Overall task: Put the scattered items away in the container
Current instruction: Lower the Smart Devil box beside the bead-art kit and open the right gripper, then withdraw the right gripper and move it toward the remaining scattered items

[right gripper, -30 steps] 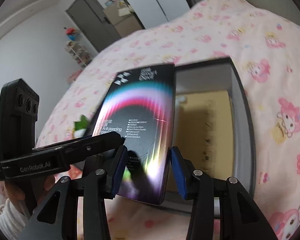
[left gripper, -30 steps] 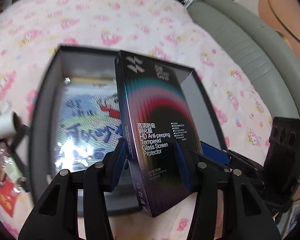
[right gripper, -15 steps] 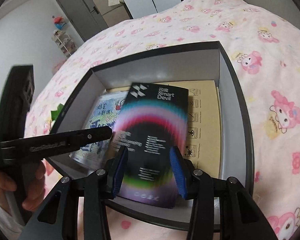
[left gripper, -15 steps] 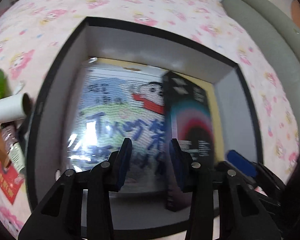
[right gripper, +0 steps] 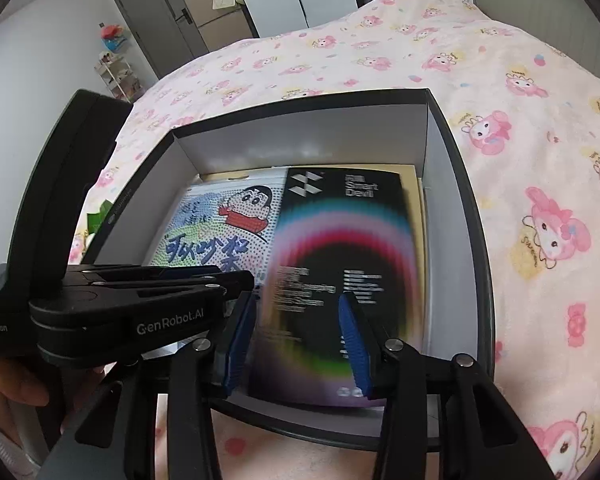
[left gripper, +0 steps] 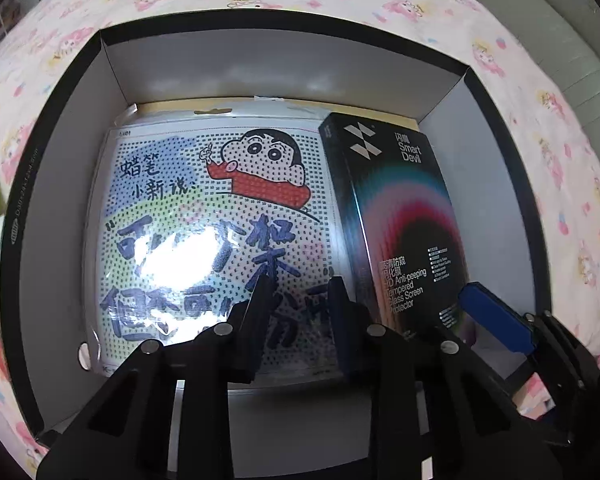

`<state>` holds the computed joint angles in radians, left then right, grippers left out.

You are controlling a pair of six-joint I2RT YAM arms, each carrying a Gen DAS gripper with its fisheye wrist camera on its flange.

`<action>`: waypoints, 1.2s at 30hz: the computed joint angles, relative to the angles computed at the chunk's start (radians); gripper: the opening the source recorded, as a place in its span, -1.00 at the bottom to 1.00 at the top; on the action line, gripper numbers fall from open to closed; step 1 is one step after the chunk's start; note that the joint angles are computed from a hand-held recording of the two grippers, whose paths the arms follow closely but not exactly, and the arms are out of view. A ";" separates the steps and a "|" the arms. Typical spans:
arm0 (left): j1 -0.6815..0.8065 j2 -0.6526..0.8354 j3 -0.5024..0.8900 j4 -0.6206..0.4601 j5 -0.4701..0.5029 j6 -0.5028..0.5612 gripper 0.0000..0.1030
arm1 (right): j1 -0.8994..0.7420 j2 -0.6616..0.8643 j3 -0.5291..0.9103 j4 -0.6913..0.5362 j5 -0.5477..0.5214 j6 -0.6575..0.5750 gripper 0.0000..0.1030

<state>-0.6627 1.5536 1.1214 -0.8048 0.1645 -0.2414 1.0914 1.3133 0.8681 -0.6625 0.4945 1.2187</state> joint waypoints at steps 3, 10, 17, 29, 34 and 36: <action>0.028 -0.033 -0.041 0.019 0.044 0.019 -0.41 | 0.001 0.016 0.011 -0.008 0.003 -0.002 -0.24; 0.061 -0.222 -0.168 0.047 0.088 0.038 -0.34 | 0.039 0.063 0.060 -0.087 0.027 0.033 -0.23; 0.114 -0.518 -0.169 -0.095 0.077 0.103 -0.27 | 0.150 0.055 0.133 -0.196 0.126 0.159 -0.23; 0.204 -0.795 -0.066 -0.381 0.127 0.233 -0.14 | 0.427 0.276 0.534 -0.544 0.313 0.473 -0.22; 0.523 -0.862 -0.006 -0.593 0.347 0.512 -0.14 | 0.508 0.406 0.725 -0.683 0.340 0.569 -0.22; 0.723 -0.850 0.028 -0.725 0.463 0.716 -0.14 | 0.542 0.470 0.823 -0.754 0.349 0.603 -0.22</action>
